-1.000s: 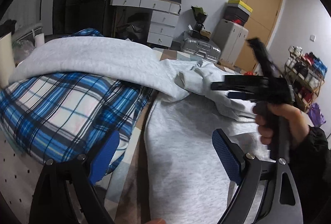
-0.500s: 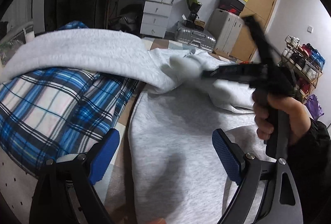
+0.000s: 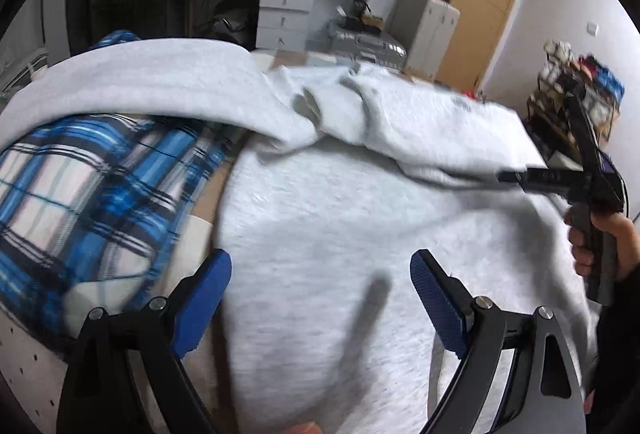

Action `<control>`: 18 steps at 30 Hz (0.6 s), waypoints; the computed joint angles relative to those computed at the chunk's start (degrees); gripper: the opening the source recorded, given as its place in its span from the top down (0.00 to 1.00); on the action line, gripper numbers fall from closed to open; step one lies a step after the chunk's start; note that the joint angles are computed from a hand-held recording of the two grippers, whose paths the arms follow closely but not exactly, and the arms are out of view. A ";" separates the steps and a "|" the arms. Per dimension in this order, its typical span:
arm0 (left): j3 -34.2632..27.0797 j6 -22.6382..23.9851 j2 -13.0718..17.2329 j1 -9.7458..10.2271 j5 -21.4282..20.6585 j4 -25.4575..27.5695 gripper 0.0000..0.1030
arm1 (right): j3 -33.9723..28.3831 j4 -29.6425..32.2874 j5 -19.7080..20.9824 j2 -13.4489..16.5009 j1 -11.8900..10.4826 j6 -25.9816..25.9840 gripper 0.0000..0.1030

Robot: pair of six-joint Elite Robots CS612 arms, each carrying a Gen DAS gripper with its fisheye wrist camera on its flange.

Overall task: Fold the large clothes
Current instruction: 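Carry the held sleeve across the hoodie back and open the right gripper, then grasp the hoodie side edge below the folded sleeve with the right gripper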

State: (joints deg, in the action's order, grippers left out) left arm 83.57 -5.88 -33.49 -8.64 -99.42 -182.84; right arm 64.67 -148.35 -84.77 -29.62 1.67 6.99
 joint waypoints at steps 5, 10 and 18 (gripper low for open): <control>1.80 -0.27 -1.04 -0.02 3.03 -2.10 0.14 | 9.94 -7.66 2.01 -4.82 -1.90 2.13 0.29; 3.42 -10.60 -1.81 1.58 11.68 -9.14 0.14 | 19.45 -21.24 8.57 -9.15 -3.15 3.82 0.25; -0.47 -22.39 -0.95 5.19 19.15 -8.45 0.14 | 25.90 -28.26 8.08 -12.47 -3.61 5.58 0.22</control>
